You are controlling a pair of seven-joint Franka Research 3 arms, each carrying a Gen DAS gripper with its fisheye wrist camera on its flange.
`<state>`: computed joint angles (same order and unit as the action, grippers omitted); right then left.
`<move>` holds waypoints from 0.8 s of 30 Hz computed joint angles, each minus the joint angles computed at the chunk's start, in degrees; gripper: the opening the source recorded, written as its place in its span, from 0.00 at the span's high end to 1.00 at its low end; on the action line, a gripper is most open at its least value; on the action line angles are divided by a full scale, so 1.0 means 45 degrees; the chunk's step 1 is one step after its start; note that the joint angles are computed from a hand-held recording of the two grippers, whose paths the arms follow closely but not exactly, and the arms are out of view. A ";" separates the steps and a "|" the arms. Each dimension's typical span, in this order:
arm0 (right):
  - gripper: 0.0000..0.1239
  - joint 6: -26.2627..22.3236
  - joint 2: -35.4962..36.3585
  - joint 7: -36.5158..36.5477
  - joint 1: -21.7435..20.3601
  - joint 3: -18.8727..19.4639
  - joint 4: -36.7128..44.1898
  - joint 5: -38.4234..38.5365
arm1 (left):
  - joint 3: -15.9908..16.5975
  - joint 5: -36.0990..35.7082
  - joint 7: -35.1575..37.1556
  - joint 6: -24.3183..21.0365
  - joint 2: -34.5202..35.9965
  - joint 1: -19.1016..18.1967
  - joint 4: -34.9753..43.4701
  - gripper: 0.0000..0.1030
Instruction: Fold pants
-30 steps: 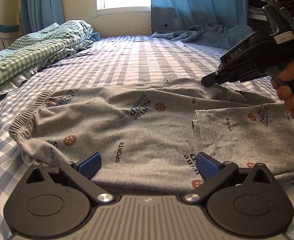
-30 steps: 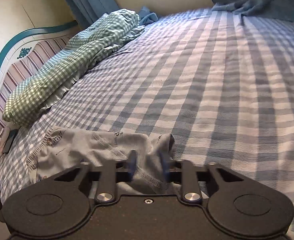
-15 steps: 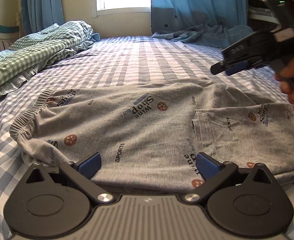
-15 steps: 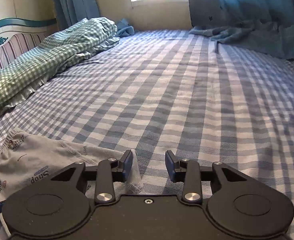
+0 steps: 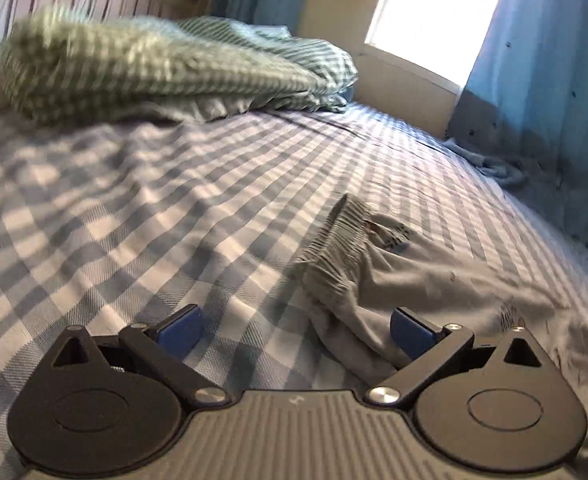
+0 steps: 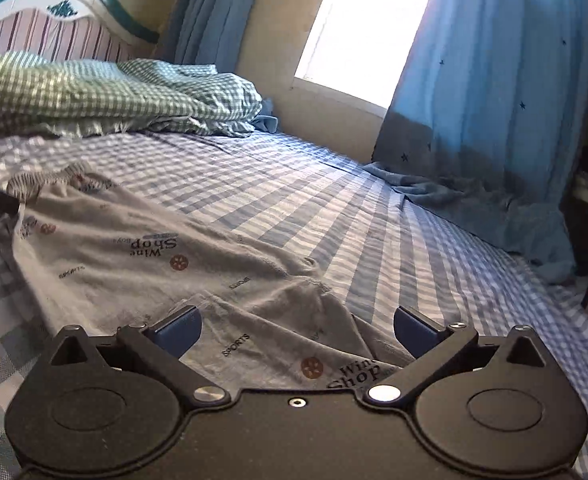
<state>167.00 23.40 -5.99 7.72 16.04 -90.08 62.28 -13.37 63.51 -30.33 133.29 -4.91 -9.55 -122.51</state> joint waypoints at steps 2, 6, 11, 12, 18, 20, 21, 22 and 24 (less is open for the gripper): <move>0.18 -0.0003 0.0450 0.0245 0.0421 0.0040 0.0602 -0.0450 | 0.0226 0.1688 -0.1879 0.1259 -0.0490 0.0379 -0.0755 0.05; 0.18 0.0023 0.2136 0.2379 0.1824 -0.0562 0.2881 -0.2955 | 0.0360 0.4354 -0.5225 0.2712 -0.0707 0.1033 -0.1427 0.14; 0.18 -0.0378 0.4825 0.5899 0.4097 -0.2941 0.6326 -0.6918 | 0.0472 0.5500 -0.6455 0.3444 -0.0716 0.1219 -0.1602 0.25; 0.18 -0.0656 0.5336 0.6766 0.4431 -0.3523 0.6927 -0.7854 | 0.0483 0.5502 -0.6372 0.3523 -0.0647 0.1221 -0.1544 0.28; 0.18 -0.0268 0.4617 0.7096 0.3620 -0.2431 0.6115 -0.7919 | 0.0536 0.4685 -0.5719 0.3807 -0.0403 0.1194 -0.1325 0.58; 0.18 0.0478 0.3493 0.6049 0.2540 -0.1037 0.4440 -0.7383 | 0.0530 0.4718 -0.5915 0.3833 -0.0465 0.1209 -0.1401 0.60; 0.18 0.1081 0.2920 0.5405 0.1840 -0.0210 0.3479 -0.7015 | 0.0518 0.4742 -0.5955 0.3820 -0.0472 0.1210 -0.1415 0.61; 0.18 0.1763 0.2427 0.4731 0.1047 0.0678 0.2564 -0.6564 | 0.0490 0.4685 -0.5919 0.3761 -0.0500 0.1190 -0.1435 0.61; 0.18 0.3075 0.1545 0.3679 -0.0596 0.2328 0.0839 -0.5606 | 0.0459 0.4555 -0.5723 0.3652 -0.0474 0.1167 -0.1396 0.61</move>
